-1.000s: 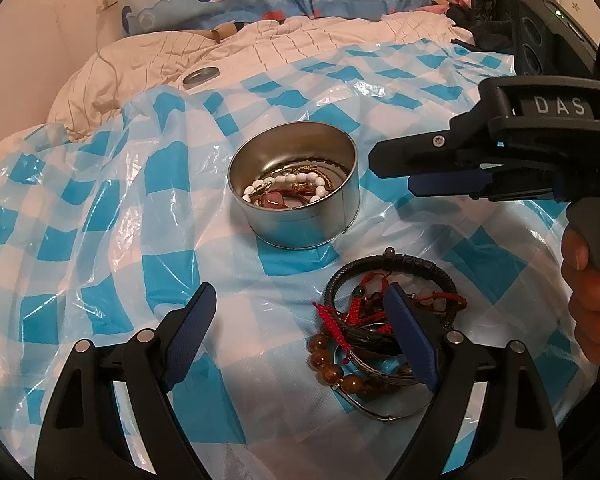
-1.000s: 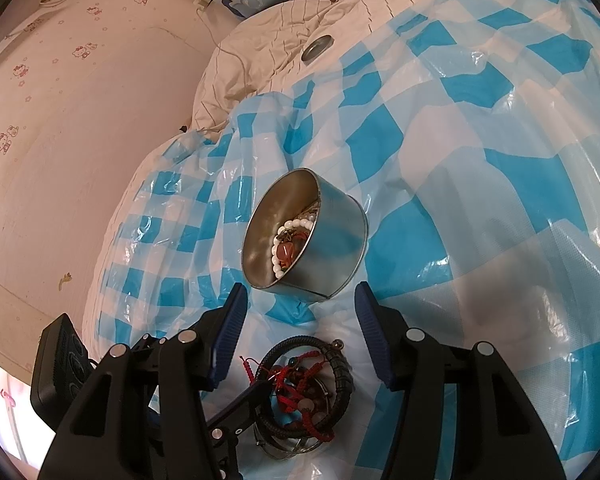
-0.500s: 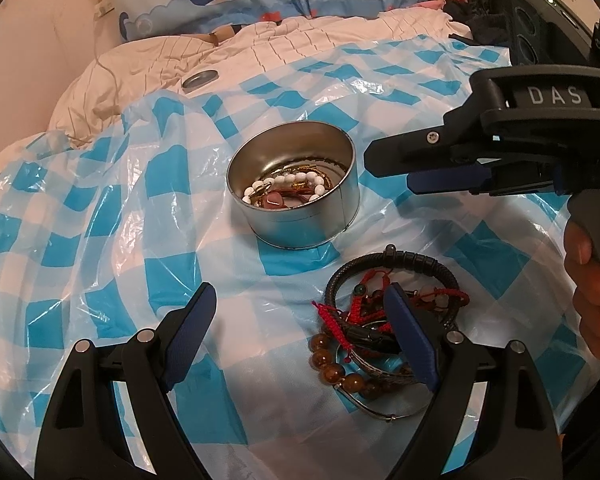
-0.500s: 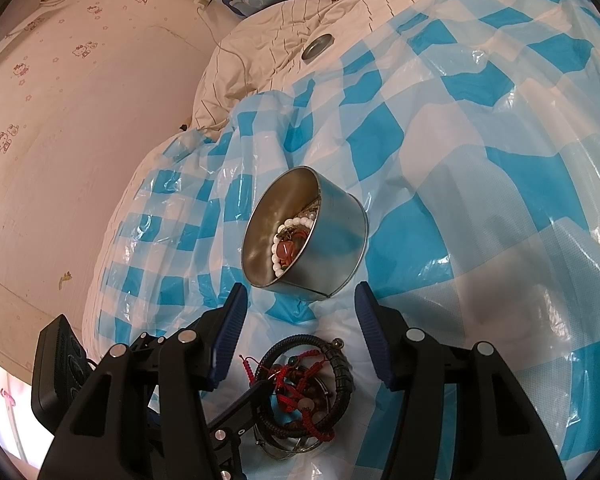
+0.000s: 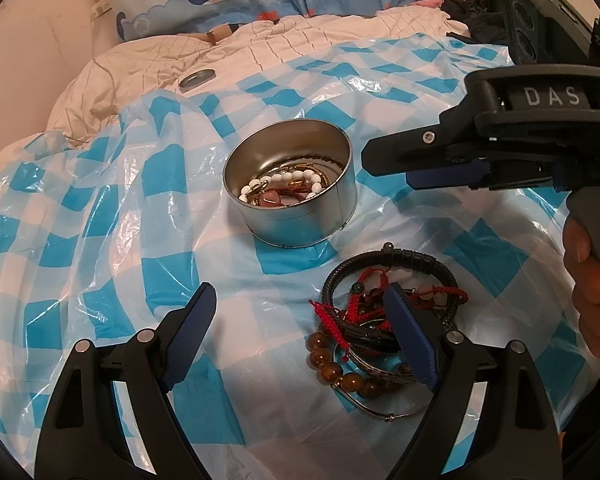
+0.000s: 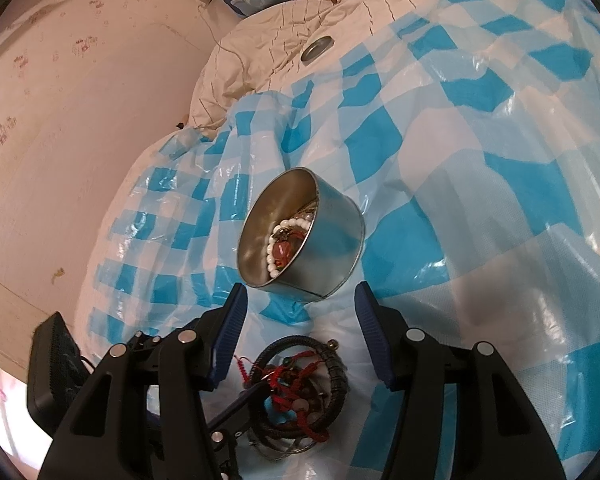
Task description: Organize jewelry
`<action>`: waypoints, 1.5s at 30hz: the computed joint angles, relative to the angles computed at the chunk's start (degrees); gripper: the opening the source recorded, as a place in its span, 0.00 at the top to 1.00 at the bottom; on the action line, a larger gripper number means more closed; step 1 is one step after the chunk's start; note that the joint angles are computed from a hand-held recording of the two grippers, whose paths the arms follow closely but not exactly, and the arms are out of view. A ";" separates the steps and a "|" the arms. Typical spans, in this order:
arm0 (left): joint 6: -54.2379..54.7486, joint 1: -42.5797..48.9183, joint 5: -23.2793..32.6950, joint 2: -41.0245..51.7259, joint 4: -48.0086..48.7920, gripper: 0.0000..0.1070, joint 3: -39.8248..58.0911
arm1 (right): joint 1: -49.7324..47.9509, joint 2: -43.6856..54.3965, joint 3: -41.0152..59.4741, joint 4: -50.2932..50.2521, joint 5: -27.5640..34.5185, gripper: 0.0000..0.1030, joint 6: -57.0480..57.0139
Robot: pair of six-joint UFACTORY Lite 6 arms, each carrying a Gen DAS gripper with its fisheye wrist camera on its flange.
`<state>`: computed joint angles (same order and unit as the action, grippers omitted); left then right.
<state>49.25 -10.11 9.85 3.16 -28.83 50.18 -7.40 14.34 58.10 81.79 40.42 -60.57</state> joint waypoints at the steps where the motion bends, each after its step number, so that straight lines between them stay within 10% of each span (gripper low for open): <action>1: 0.26 -0.01 0.02 0.05 -0.27 0.24 0.04 | 0.59 -0.80 -0.31 -0.63 -1.57 0.47 0.03; 12: 9.09 2.14 4.04 1.73 -9.61 0.31 1.85 | 5.20 -5.08 -2.59 -4.87 -11.95 0.44 0.89; 29: 16.73 6.65 16.25 5.64 -18.30 0.96 6.69 | 9.80 -7.41 -2.60 -13.09 -20.07 0.43 6.50; 45: 21.33 21.27 35.43 8.79 -28.13 0.99 16.86 | 3.96 -3.33 -0.38 -9.47 -10.63 0.43 4.75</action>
